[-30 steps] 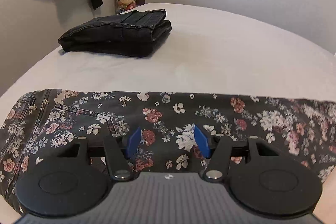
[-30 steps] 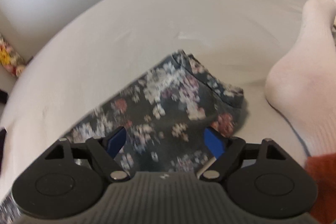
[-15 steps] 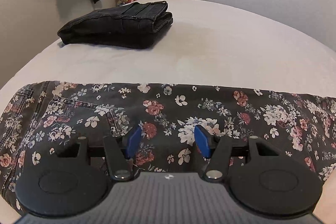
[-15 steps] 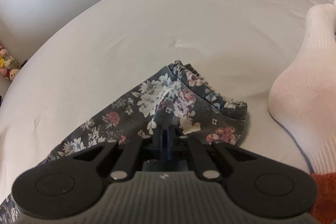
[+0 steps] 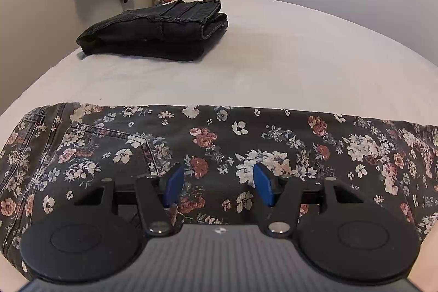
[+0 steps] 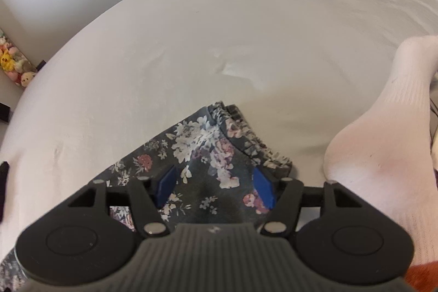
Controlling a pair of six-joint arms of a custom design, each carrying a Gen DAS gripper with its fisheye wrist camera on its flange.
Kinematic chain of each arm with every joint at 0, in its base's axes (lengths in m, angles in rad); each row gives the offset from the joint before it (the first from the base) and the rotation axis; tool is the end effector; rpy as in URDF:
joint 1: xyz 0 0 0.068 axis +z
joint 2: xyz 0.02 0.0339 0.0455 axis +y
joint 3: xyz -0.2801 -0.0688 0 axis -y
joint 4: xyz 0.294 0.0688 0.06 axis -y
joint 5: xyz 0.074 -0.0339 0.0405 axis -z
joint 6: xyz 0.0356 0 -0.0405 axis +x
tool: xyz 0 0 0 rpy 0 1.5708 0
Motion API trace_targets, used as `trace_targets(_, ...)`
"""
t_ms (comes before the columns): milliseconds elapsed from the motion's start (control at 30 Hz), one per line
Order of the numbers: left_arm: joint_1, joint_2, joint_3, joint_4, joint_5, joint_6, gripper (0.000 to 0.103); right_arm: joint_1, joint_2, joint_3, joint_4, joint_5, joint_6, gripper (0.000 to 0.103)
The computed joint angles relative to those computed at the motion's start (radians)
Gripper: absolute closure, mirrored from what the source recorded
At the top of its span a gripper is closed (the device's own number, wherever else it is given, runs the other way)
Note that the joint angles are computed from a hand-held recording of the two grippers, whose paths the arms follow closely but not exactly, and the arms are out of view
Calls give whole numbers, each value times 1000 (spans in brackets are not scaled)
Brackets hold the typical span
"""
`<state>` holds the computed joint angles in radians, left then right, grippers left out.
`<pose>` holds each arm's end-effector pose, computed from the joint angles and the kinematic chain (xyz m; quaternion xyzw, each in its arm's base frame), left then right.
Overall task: Fold clothes
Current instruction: 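Grasp the elastic leg cuffs with the right gripper while the left gripper holds the waistband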
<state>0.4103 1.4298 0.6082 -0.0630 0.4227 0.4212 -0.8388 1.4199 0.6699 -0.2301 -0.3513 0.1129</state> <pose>0.2738 0.1032 0.1340 0.0756 0.9204 -0.0479 0.3807 0.2054 -0.2103 0.1447 0.3863 0.8606 0.0545 0.3273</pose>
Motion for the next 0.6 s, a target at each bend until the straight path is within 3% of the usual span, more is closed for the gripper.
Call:
trace_targets(167, -15, 3, -9, 19, -31, 11, 37, -77, 53, 17, -9, -102, 6, 38)
trace_targets(600, -40, -8, -30, 40, -62, 48, 37, -183, 22, -16, -49, -145, -111, 42)
